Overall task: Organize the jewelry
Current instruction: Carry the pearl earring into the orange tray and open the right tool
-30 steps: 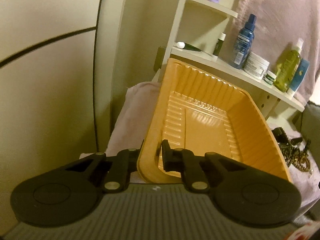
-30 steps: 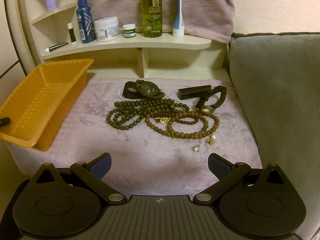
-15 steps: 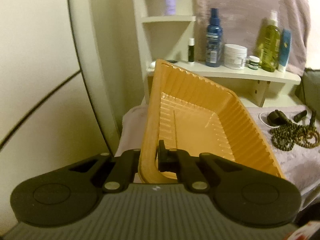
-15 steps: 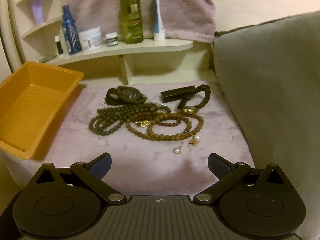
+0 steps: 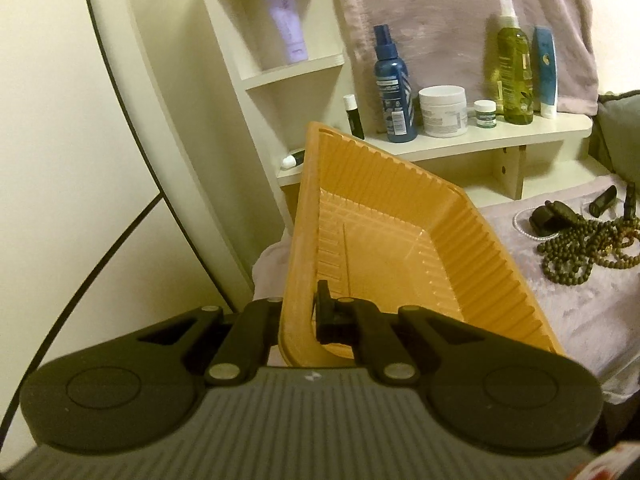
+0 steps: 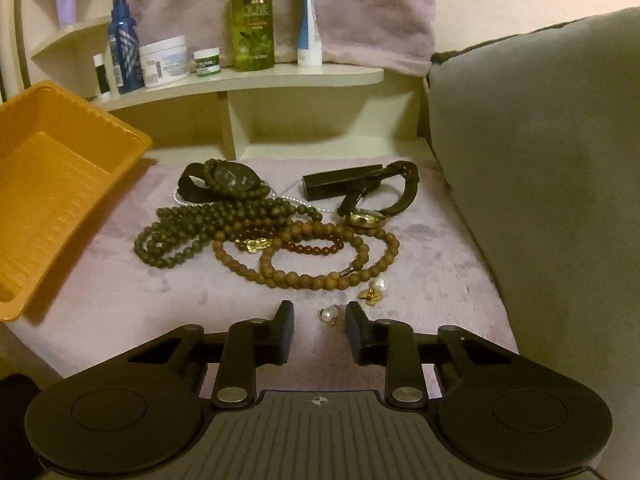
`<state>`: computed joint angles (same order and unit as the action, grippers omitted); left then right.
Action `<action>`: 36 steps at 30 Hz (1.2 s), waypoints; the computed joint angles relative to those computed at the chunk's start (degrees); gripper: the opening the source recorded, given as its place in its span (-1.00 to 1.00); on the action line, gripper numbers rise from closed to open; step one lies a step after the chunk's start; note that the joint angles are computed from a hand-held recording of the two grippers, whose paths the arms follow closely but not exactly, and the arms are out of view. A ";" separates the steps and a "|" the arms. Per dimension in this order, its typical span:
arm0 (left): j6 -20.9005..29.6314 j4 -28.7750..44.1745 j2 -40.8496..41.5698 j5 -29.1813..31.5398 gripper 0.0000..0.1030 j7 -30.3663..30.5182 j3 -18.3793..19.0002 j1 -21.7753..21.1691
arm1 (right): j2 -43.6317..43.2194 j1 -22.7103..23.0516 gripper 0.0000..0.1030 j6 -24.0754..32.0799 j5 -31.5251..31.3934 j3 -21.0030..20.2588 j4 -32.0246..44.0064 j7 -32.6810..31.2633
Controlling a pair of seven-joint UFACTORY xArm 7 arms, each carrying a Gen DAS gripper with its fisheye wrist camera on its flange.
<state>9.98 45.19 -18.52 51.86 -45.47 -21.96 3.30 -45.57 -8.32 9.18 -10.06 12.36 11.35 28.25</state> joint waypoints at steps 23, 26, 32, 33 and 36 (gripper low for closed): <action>1.59 1.00 1.06 -0.97 -0.94 1.04 2.06 -2.54 | 19.87 36.30 -0.84 -13.82 10.00 -19.86 15.80 -15.13; 1.40 0.77 0.97 -1.79 -0.93 1.66 2.43 -2.82 | 23.16 43.74 -0.84 -13.60 13.45 -25.22 18.51 -18.19; 0.67 0.74 1.22 -1.80 -0.94 1.19 1.98 -2.01 | 24.45 55.18 -0.66 -14.84 19.02 -33.65 20.15 -24.72; 0.55 0.75 1.28 -1.85 -0.94 1.17 1.99 -1.97 | 24.59 54.35 -0.27 -15.21 19.57 -32.63 20.05 -24.99; 0.34 0.79 1.34 -1.79 -0.93 1.01 1.85 -1.78 | 23.99 48.74 0.22 -17.56 19.96 -27.00 18.65 -23.77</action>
<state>10.32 45.97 -17.18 50.06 -44.46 -20.10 1.52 -21.58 40.42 -8.38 9.89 -14.64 30.00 4.48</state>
